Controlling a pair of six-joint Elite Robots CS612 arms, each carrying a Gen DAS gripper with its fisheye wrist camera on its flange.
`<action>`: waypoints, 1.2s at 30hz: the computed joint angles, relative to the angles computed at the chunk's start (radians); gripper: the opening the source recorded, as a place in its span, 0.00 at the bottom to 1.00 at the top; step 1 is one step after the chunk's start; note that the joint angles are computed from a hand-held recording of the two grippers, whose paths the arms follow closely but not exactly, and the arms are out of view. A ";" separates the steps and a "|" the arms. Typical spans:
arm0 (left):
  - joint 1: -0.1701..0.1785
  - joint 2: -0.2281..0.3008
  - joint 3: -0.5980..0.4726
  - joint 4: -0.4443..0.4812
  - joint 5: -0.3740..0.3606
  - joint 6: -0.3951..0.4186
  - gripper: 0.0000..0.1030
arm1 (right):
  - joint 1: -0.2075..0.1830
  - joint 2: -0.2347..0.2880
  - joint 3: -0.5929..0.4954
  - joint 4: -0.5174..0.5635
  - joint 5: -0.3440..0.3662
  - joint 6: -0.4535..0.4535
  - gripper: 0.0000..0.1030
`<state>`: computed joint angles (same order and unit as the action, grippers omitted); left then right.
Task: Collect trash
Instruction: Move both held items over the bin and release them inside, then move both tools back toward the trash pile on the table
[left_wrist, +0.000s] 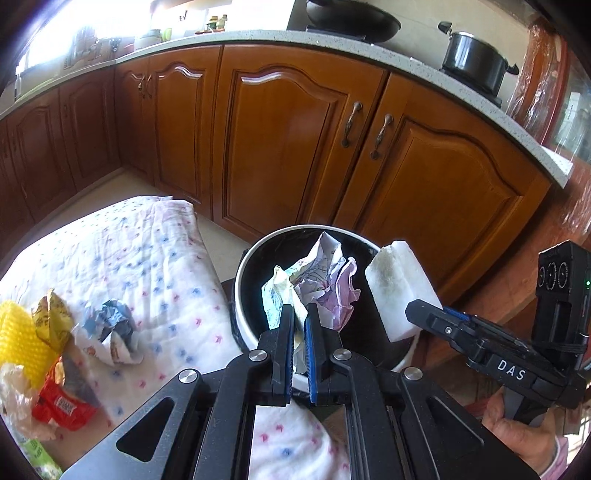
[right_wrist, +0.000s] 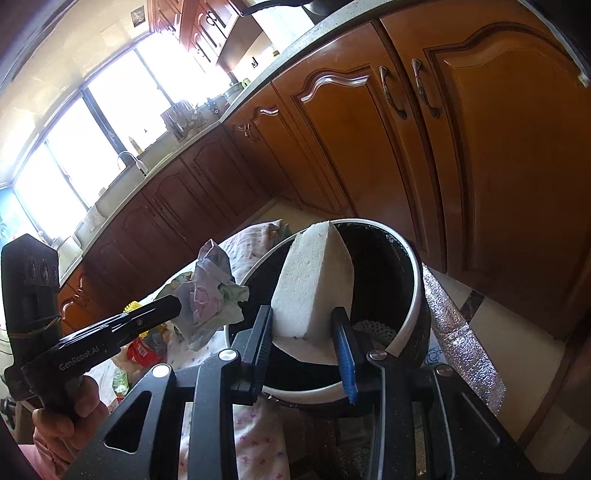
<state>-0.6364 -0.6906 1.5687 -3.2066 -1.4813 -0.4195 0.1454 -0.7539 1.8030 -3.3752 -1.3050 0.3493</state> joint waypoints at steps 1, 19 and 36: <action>0.000 0.006 -0.014 0.017 0.001 0.004 0.04 | 0.000 0.002 -0.005 0.012 -0.002 -0.004 0.32; -0.007 0.042 -0.062 0.037 0.030 -0.005 0.40 | -0.023 0.015 -0.021 0.015 0.015 0.029 0.60; -0.035 -0.064 0.225 -0.181 0.131 -0.151 0.58 | 0.042 -0.007 0.063 -0.172 -0.007 0.062 0.87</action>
<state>-0.6713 -0.7544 1.7933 -3.3876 -1.3502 -0.5702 0.1876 -0.7606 1.8658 -3.5467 -1.3122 0.4116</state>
